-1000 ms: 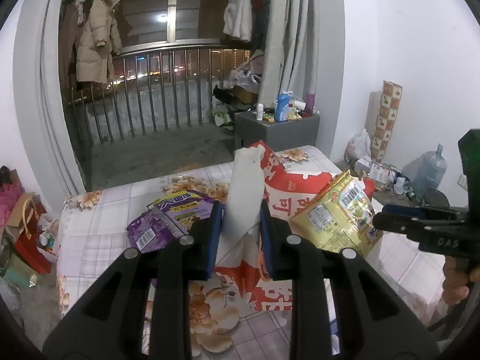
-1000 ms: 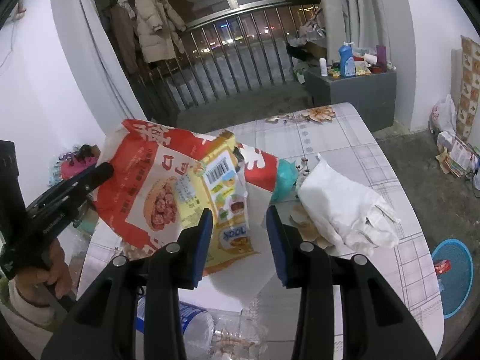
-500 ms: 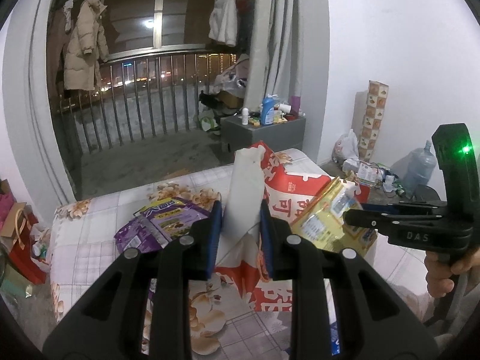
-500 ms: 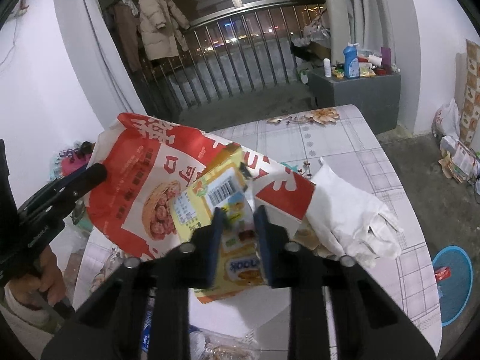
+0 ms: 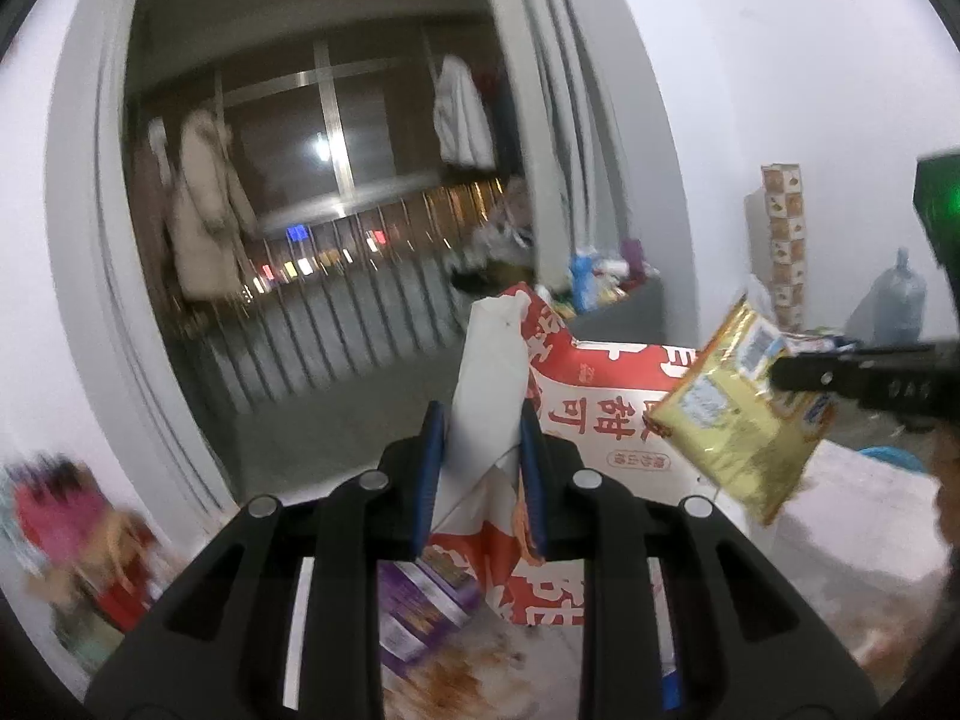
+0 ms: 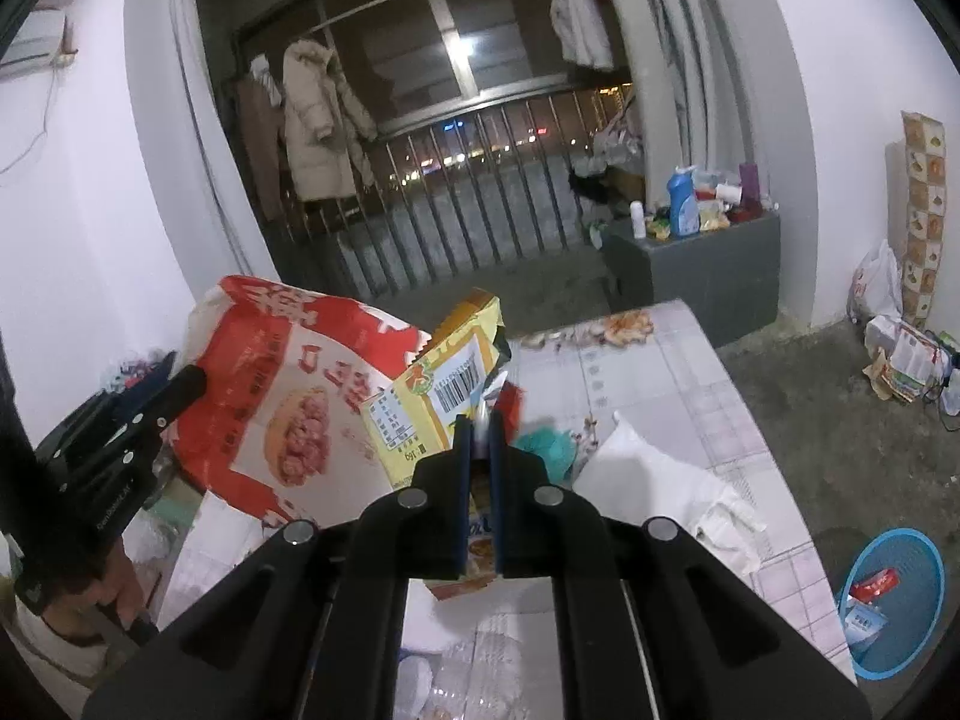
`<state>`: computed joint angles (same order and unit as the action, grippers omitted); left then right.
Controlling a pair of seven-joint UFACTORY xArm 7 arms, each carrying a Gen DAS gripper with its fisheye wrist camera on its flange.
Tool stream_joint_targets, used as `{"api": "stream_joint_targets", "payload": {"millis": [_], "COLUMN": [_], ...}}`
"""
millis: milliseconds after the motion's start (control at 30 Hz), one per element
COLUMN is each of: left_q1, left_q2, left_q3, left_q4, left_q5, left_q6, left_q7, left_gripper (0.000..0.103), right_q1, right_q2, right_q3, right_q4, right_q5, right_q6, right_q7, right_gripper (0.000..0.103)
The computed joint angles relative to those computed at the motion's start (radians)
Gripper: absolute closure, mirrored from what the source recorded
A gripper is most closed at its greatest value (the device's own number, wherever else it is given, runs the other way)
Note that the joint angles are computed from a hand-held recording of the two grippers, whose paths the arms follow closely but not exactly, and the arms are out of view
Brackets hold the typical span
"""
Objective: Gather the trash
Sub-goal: 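Carry the packet and bags to the blue wastebasket and open both tools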
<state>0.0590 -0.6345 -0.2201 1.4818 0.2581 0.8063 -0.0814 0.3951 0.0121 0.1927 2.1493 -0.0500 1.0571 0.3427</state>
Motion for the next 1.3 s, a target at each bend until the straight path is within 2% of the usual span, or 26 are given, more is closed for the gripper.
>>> {"api": "stream_joint_targets", "payload": {"millis": [100, 200, 300, 367, 467, 567, 633, 700, 800, 933, 1033, 1133, 1233, 1300], "left_q1": [0.059, 0.111, 0.161, 0.194, 0.225, 0.243, 0.24, 0.253, 0.262, 0.257, 0.237, 0.212, 0.165, 0.12], "left_q2": [-0.034, -0.048, -0.045, -0.036, -0.016, -0.008, -0.009, 0.001, 0.001, 0.016, 0.043, 0.096, 0.157, 0.215], "left_q3": [-0.042, -0.075, -0.107, -0.125, -0.15, -0.17, -0.176, -0.192, -0.201, -0.199, -0.194, -0.199, -0.196, -0.197], "left_q4": [-0.042, -0.053, -0.03, -0.003, 0.039, 0.063, 0.069, 0.08, 0.085, 0.097, 0.123, 0.187, 0.262, 0.334], "left_q5": [0.097, 0.156, 0.188, 0.199, 0.206, 0.219, 0.217, 0.224, 0.231, 0.229, 0.214, 0.19, 0.157, 0.132], "left_q6": [-0.114, -0.192, -0.233, -0.243, -0.234, -0.239, -0.241, -0.249, -0.248, -0.229, -0.19, -0.126, -0.049, 0.009], "left_q7": [0.007, 0.01, 0.005, -0.007, -0.016, -0.023, -0.025, -0.033, -0.042, -0.03, -0.018, -0.027, -0.044, -0.052], "left_gripper": [0.081, 0.082, 0.082, 0.083, 0.084, 0.084, 0.084, 0.085, 0.085, 0.086, 0.089, 0.09, 0.09, 0.09], "right_q1": [-0.006, -0.016, -0.029, -0.038, -0.05, -0.05, -0.046, -0.043, -0.042, -0.059, -0.08, -0.1, -0.123, -0.149], "right_q2": [-0.018, -0.035, -0.064, -0.075, -0.085, -0.078, -0.082, -0.085, -0.121, -0.205, -0.271, -0.32, -0.343, -0.372], "right_q3": [-0.004, -0.006, -0.008, -0.009, -0.018, -0.01, -0.005, -0.002, 0.015, -0.002, -0.019, -0.05, -0.087, -0.096], "right_q4": [-0.016, -0.031, -0.06, -0.072, -0.078, -0.056, -0.063, -0.086, -0.169, -0.297, -0.374, -0.422, -0.444, -0.465], "right_q5": [-0.014, -0.014, -0.002, 0.014, 0.096, 0.11, 0.125, 0.128, 0.055, 0.083, 0.122, 0.195, 0.255, 0.252], "right_q6": [-0.017, -0.029, -0.056, -0.07, -0.107, -0.14, -0.129, -0.075, 0.039, 0.105, 0.083, 0.02, -0.05, -0.077], "right_q7": [0.009, 0.016, 0.018, 0.013, -0.001, -0.033, -0.056, -0.074, -0.055, -0.045, -0.041, -0.028, -0.017, -0.002], "right_gripper": [0.097, 0.097, 0.097, 0.097, 0.097, 0.097, 0.097, 0.097, 0.097, 0.097, 0.097, 0.097, 0.097, 0.097]}}
